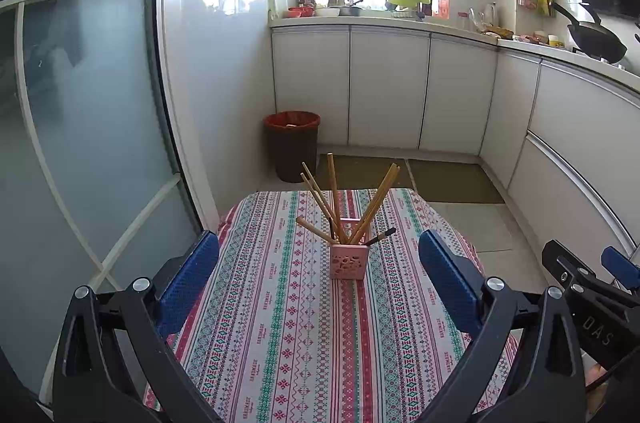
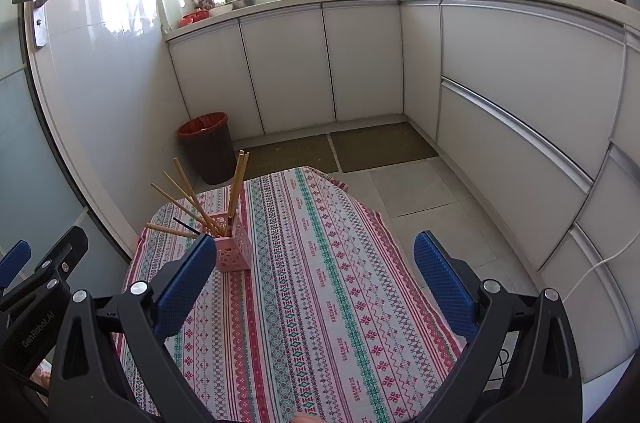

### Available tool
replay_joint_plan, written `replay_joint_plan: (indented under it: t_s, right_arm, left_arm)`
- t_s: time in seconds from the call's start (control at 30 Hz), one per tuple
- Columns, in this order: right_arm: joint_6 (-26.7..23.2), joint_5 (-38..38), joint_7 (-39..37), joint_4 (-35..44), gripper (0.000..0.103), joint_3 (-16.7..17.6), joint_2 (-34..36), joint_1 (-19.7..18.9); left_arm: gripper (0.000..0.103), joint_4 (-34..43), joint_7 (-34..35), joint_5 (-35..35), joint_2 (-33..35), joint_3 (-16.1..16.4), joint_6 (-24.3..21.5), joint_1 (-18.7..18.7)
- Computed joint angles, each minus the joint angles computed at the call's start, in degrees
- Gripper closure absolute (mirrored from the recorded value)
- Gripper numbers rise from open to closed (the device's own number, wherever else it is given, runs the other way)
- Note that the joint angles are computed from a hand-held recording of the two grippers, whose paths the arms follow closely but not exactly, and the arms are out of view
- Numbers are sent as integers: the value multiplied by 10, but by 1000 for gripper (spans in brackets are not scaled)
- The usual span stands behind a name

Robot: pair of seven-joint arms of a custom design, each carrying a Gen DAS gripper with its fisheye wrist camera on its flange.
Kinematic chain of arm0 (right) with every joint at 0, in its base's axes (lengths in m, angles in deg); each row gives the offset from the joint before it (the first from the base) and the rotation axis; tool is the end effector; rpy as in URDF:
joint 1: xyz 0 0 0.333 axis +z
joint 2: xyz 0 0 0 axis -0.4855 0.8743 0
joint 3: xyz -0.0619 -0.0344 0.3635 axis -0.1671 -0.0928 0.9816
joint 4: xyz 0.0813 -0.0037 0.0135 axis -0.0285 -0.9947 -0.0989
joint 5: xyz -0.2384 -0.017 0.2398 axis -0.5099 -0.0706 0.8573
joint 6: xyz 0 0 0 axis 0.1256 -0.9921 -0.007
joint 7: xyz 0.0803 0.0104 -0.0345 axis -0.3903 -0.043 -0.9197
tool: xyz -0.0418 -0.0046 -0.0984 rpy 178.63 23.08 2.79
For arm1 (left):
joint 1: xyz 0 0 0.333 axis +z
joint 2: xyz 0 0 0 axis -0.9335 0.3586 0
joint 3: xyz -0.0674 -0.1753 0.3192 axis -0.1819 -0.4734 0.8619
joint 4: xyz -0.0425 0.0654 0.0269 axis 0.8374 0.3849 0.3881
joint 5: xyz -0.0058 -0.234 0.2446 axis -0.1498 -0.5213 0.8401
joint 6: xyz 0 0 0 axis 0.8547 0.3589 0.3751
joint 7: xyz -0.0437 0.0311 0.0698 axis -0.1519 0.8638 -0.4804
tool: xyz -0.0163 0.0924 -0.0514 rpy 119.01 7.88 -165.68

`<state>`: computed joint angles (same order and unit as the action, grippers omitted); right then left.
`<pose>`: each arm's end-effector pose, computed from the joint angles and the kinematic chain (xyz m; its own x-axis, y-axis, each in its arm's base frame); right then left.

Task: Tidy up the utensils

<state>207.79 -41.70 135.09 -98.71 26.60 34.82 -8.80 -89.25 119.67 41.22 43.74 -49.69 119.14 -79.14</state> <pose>0.6655 0.2195 0.6539 -0.1088 -0.9841 -0.1401 -0.5293 0.1766 -0.8298 0.6269 -0.1291 0.7063 0.1480 -0.9886 -0.0272 -0.4851 -0.0486 -0.8731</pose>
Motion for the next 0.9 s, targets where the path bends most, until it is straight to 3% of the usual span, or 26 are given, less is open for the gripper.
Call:
replay_joint_plan:
  t_s: [0.9]
  right_arm:
    - [-16, 24, -22, 8, 7, 8, 7, -3]
  left_arm:
    - [7, 4, 5, -5, 6, 1, -5, -1]
